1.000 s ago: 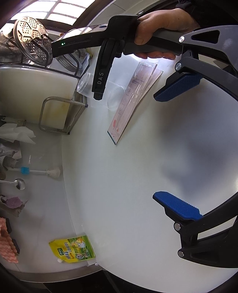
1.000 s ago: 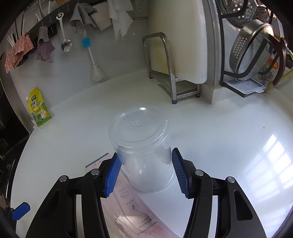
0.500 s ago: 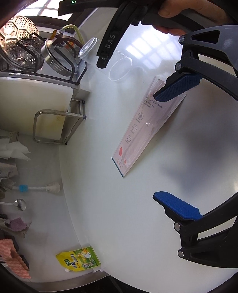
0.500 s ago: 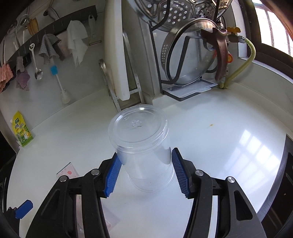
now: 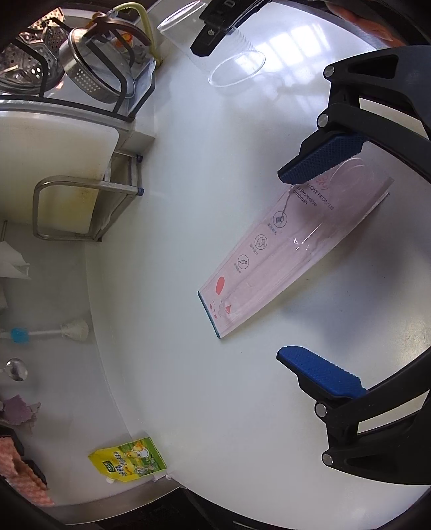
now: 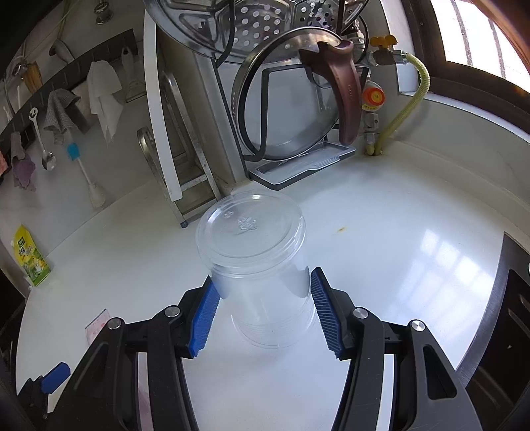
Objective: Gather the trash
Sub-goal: 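Lower the left tool onto the pink toothbrush package and close it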
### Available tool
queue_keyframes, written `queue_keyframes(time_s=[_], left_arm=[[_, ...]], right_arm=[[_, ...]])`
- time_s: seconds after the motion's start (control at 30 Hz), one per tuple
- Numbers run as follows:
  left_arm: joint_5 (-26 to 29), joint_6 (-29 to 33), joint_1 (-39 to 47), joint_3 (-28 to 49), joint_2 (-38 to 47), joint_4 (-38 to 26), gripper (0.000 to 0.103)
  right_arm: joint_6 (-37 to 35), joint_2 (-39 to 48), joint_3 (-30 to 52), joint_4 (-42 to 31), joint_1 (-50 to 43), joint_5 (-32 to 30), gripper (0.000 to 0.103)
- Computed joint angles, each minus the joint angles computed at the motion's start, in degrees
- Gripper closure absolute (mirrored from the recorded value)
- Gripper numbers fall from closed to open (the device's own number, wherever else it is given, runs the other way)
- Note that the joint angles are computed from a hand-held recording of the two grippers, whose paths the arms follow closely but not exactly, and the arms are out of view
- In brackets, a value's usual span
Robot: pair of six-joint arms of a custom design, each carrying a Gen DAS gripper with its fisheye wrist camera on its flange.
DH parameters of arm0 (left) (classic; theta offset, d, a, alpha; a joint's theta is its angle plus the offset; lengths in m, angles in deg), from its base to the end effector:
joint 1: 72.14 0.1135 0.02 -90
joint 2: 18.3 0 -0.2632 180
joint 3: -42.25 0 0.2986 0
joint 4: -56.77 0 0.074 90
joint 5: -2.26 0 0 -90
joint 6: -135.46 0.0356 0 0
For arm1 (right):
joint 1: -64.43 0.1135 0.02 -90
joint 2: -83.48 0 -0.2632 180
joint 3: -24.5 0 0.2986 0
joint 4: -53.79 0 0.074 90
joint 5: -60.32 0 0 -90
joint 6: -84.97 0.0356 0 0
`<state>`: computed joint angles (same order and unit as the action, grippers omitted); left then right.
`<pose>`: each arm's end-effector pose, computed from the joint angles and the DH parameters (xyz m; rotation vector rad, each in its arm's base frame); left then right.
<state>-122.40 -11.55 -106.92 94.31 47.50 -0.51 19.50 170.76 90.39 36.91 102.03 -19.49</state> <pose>0.2052 -0.1179 0.1850 -0.6036 2.4028 0.2403 0.2979 0.2215 0.2000 -0.1597 2.2497 0.3916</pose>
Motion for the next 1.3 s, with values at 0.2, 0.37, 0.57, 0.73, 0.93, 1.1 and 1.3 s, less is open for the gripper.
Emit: queue_keyframes(time_s=[0.2, 0.37, 0.57, 0.73, 0.93, 1.1, 1.3], left_arm=[[3.63, -2.35, 1.95, 2.22, 4.76, 0.9, 0.006], [4.18, -4.18, 1.97, 3.74, 8.65, 0.67, 0.006], [4.74, -4.05, 3.33, 3.6, 9.19, 2.01, 0.005], [3.75, -2.67, 2.52, 2.5, 7.71, 3.19, 0.022], [3.54, -0.72, 1.24, 0.14, 3.79, 4.24, 0.048], [4.58, 2.4, 1.96, -2.32, 0.09, 4.62, 0.048], [1.53, 6.07, 0.98, -5.01, -7.63, 1.26, 0.049]], right_arm=[[0.45, -1.16, -0.88, 0.59, -0.79, -1.51, 0.05], [0.7, -2.05, -1.54, 1.05, -1.15, -2.24, 0.05], [0.65, -2.17, -1.6, 0.95, -1.12, -2.16, 0.05], [0.52, -2.09, -1.36, 0.63, -0.81, -1.77, 0.05], [0.2, -1.29, -0.72, 0.3, -0.37, -1.58, 0.05], [-0.42, -0.85, -0.31, 0.21, 0.68, -1.17, 0.05], [-0.36, -1.02, -0.88, 1.12, 2.41, -1.48, 0.05]])
